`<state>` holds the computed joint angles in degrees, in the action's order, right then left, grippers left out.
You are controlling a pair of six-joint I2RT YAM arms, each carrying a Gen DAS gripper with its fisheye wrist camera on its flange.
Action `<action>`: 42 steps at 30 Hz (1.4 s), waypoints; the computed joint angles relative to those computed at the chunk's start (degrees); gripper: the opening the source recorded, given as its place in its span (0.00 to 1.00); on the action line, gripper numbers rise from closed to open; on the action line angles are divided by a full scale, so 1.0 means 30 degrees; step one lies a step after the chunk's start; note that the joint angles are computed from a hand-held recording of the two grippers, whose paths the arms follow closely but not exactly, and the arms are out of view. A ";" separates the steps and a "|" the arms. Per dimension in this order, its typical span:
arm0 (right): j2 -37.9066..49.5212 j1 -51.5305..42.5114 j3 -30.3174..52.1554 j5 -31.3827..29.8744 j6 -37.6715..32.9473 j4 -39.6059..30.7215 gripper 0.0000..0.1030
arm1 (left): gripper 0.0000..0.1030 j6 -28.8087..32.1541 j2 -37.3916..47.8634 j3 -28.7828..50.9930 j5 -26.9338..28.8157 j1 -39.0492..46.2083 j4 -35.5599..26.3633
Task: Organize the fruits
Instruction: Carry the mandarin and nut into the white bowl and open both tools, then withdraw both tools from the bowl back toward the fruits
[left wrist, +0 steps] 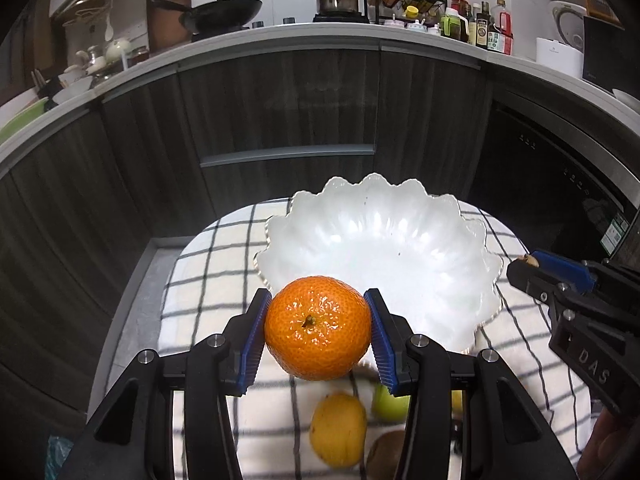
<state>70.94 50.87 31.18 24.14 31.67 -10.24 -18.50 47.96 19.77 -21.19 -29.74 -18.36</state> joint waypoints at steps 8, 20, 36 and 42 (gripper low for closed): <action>0.2959 -0.1982 0.0120 -0.2056 -0.0854 0.2666 0.23 | 0.45 0.1261 0.5787 0.0725 0.1903 0.1839 0.4552; 0.6420 -0.3578 0.0226 -0.4340 -0.0782 0.4618 0.23 | 0.46 0.1103 1.0342 0.1325 0.2653 0.1959 0.6747; 0.5690 -0.3303 0.0019 -0.2132 0.0278 0.3718 0.61 | 0.81 0.0750 0.9254 0.1302 0.0663 0.1395 0.5541; 0.3676 -0.2407 -0.0236 0.0002 0.0962 0.2000 0.71 | 0.92 0.0158 0.7164 0.0901 -0.1169 0.0405 0.4283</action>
